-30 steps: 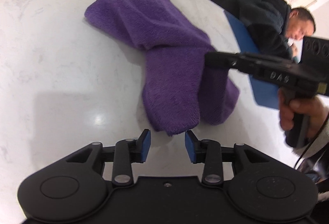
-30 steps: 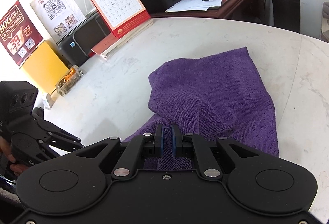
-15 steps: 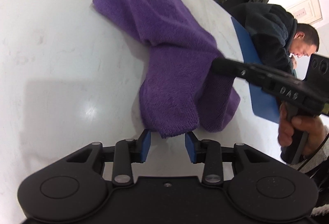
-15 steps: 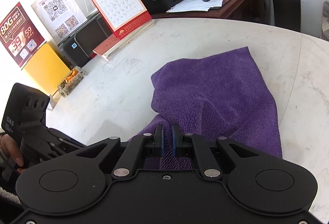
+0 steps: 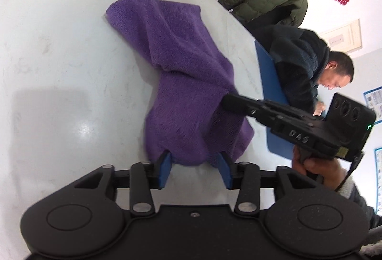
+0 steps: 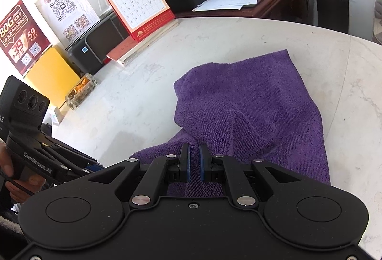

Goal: Fold towel

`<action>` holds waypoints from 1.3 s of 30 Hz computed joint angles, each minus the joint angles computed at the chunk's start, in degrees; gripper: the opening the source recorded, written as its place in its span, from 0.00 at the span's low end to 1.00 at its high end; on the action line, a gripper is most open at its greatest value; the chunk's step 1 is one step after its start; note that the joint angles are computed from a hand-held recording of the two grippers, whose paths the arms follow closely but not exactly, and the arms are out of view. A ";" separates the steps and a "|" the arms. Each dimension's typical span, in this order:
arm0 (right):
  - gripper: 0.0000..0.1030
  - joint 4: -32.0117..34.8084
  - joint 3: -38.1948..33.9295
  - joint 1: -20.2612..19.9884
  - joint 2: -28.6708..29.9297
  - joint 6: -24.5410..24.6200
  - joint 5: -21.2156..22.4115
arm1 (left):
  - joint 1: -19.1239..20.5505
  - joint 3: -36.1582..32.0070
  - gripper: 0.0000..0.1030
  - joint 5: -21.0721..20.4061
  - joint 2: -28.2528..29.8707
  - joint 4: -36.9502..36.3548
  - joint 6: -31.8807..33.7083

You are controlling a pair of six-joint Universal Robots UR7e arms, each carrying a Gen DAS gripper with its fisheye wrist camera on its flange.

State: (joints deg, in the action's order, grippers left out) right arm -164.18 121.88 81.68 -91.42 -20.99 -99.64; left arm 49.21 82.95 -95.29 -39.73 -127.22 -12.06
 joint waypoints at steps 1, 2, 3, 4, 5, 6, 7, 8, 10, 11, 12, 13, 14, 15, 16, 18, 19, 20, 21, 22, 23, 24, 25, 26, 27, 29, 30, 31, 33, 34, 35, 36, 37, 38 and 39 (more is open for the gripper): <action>0.07 0.08 0.01 0.02 0.00 -0.05 -0.07 | 0.04 -0.02 0.42 -0.05 0.04 -0.16 -0.27; 0.07 0.16 0.03 0.05 0.00 -0.11 -0.14 | 0.05 -0.03 0.42 -0.05 0.10 -0.26 -0.55; 0.07 0.24 0.04 0.07 0.01 -0.16 -0.21 | 0.02 -0.07 0.42 0.11 0.18 -0.25 -0.75; 0.07 0.24 0.04 0.15 -0.01 -0.14 -0.21 | 0.01 -0.03 0.42 0.39 0.23 -0.35 -1.07; 0.07 0.24 0.04 0.22 -0.02 -0.11 -0.21 | 0.00 0.02 0.42 0.75 0.31 -0.54 -1.49; 0.07 0.33 0.01 0.31 -0.02 -0.22 -0.34 | 0.01 -0.05 0.41 1.11 0.38 -0.54 -1.79; 0.07 0.43 -0.01 0.41 -0.02 -0.31 -0.39 | -0.04 -0.01 0.39 1.61 0.45 -0.83 -2.13; 0.07 0.56 -0.01 0.44 -0.05 -0.34 -0.40 | -0.19 0.18 0.36 2.26 0.49 -1.50 -2.43; 0.07 0.73 0.05 0.44 -0.13 -0.40 -0.41 | -0.51 0.26 0.25 3.34 0.62 -2.10 -2.30; 0.07 0.81 0.09 0.44 -0.16 -0.40 -0.40 | -0.67 0.22 0.17 3.93 0.70 -2.16 -2.13; 0.07 0.89 0.14 0.45 -0.18 -0.41 -0.40 | -0.77 0.04 0.14 4.36 0.78 -1.83 -1.99; 0.07 0.74 0.21 0.49 -0.18 -0.46 -0.47 | -0.95 -0.19 0.11 5.06 0.86 -1.51 -1.83; 0.07 0.58 0.28 0.54 -0.16 -0.52 -0.54 | -1.10 -0.16 0.06 5.77 0.79 -1.72 -1.61; 0.07 0.42 0.36 0.58 -0.15 -0.58 -0.62 | -1.23 0.02 0.06 6.41 0.65 -2.28 -1.45; 0.09 0.16 0.43 0.71 -0.16 -0.73 -0.75 | -1.53 0.24 0.05 7.50 0.52 -3.19 -1.49; 0.09 -0.53 0.65 0.88 -0.33 -0.98 -0.73 | -1.88 0.07 0.04 8.71 0.40 -4.03 -1.66; 0.11 -0.96 0.81 0.93 -0.49 -1.08 -0.58 | -2.00 -0.13 0.04 9.11 0.38 -4.24 -1.77; 0.16 -1.69 1.15 0.94 -0.88 -1.08 -0.17 | -2.08 -0.31 0.03 9.37 0.37 -4.41 -1.82; 0.20 -2.90 1.62 1.16 -1.26 -0.97 -0.57 | -2.12 -0.54 0.03 9.27 0.37 -4.59 -1.84; 0.27 -4.11 2.07 1.39 -1.62 -0.86 -0.99 | -2.20 -0.97 0.03 8.95 0.38 -4.87 -1.95; 0.30 -5.63 2.82 1.64 -2.29 -0.95 -1.44 | -2.23 -1.36 0.03 8.55 0.41 -5.13 -2.08; 0.30 -7.15 3.77 2.06 -3.00 -1.47 -2.27 | -2.22 -1.75 0.03 7.89 0.49 -5.37 -2.33; 0.31 -8.67 4.70 2.49 -3.69 -2.01 -3.11 | -2.24 -2.31 0.03 6.87 0.60 -5.68 -2.59; 0.31 -10.19 5.60 2.94 -4.37 -2.57 -3.95 | -2.28 -2.89 0.03 5.65 0.74 -5.94 -2.58; 0.31 -11.85 6.74 3.74 -4.94 -3.58 -5.76 | -2.36 -3.42 0.03 4.66 0.89 -6.16 -2.48; 0.31 -14.23 8.58 5.40 -5.47 -5.44 -8.91 | -2.78 -4.65 0.03 3.17 1.32 -6.17 -1.64; 0.31 -14.80 9.17 5.97 -5.60 -5.83 -9.78 | -2.95 -5.08 0.03 2.69 1.51 -6.13 -1.32; 0.31 -15.84 10.23 6.97 -5.53 -6.43 -11.16 | -3.09 -5.56 0.03 2.06 1.74 -6.06 -0.95; 0.31 -18.37 12.03 9.12 -4.66 -7.78 -14.20 | -3.42 -6.32 0.03 1.18 2.10 -5.88 -0.23; 0.31 -19.86 12.43 9.90 -3.90 -8.32 -15.50 | -3.60 -6.80 0.03 0.76 2.36 -5.73 0.08; 0.31 -22.15 12.57 11.08 -2.34 -9.13 -17.27 | -3.73 -7.28 0.03 0.24 2.65 -5.54 0.21; 0.31 -24.46 12.66 12.23 -0.74 -9.99 -19.02 | -3.84 -7.71 0.03 -0.25 2.93 -5.38 0.21; 0.31 -26.77 12.70 13.36 0.91 -10.91 -20.74 | -3.95 -8.21 0.04 -0.85 3.23 -5.21 0.24; 0.31 -30.26 12.36 14.70 3.50 -12.74 -23.26 | -4.05 -8.60 0.04 -1.31 3.46 -5.12 0.30; 0.31 -33.77 11.91 15.97 6.12 -14.72 -25.68 | -4.14 -8.90 0.04 -1.67 3.59 -5.15 0.46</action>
State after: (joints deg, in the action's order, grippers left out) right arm -197.95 133.78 97.65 -85.30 -35.71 -125.32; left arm 45.07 74.05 -96.96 -36.14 -132.37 -11.59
